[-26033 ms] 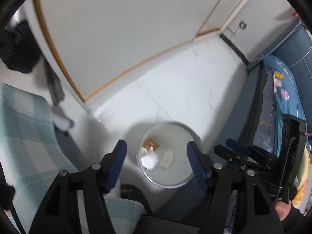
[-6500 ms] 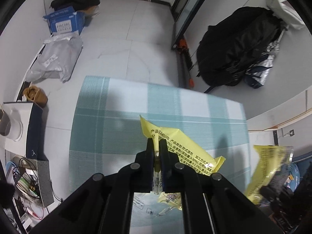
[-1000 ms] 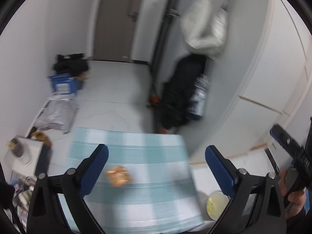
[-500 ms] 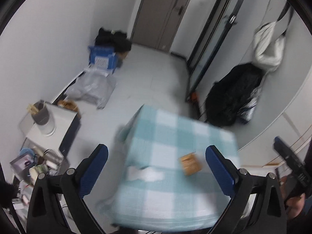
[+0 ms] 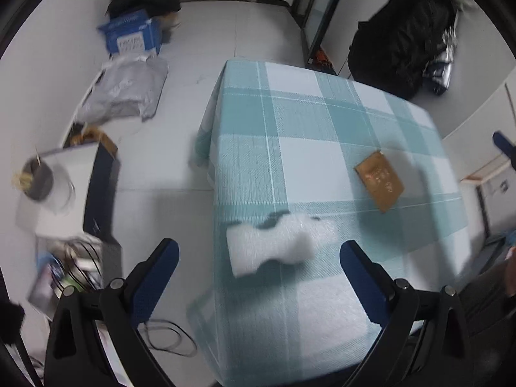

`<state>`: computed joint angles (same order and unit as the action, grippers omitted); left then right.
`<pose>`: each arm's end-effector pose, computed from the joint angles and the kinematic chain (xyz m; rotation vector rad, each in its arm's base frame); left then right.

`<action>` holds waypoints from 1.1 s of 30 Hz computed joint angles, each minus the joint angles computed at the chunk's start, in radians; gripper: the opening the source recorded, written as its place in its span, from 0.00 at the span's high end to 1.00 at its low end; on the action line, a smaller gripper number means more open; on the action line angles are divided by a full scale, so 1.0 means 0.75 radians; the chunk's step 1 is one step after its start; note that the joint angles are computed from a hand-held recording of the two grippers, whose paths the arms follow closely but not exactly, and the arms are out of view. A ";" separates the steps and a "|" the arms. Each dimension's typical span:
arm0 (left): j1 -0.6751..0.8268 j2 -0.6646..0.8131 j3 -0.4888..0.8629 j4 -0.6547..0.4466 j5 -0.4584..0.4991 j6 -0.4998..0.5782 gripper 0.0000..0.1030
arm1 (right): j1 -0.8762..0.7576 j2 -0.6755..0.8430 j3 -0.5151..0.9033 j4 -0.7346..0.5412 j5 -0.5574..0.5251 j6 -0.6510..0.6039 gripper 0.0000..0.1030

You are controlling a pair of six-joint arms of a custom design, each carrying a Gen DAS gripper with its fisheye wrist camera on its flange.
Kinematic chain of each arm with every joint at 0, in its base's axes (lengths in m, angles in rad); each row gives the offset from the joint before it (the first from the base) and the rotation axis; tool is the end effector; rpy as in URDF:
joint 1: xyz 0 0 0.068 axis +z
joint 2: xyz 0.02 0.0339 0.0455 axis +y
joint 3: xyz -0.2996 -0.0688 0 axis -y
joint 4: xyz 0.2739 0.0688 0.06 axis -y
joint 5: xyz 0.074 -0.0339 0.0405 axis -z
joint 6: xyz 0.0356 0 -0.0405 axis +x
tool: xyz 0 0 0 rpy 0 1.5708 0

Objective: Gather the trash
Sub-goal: 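Close the left gripper on the white foam piece and lift it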

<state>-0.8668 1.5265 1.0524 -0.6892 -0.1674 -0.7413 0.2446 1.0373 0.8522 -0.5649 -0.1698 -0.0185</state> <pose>0.2123 -0.2409 0.2410 0.1239 2.7272 -0.2473 0.2195 0.0610 0.3057 -0.3905 2.2949 0.3109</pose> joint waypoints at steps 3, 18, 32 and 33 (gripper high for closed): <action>0.034 0.023 0.002 0.030 0.080 0.022 0.04 | 0.012 0.015 0.005 -0.016 0.011 -0.014 0.04; -0.006 0.119 0.051 -0.044 0.103 0.261 0.35 | -0.040 0.038 0.024 -0.039 -0.017 0.014 0.04; 0.015 0.054 0.001 0.031 0.194 0.159 0.37 | -0.033 0.269 0.043 -0.106 0.105 -0.068 0.06; 0.024 0.033 -0.016 0.045 0.203 0.152 0.37 | -0.023 0.303 0.042 -0.101 0.122 -0.085 0.06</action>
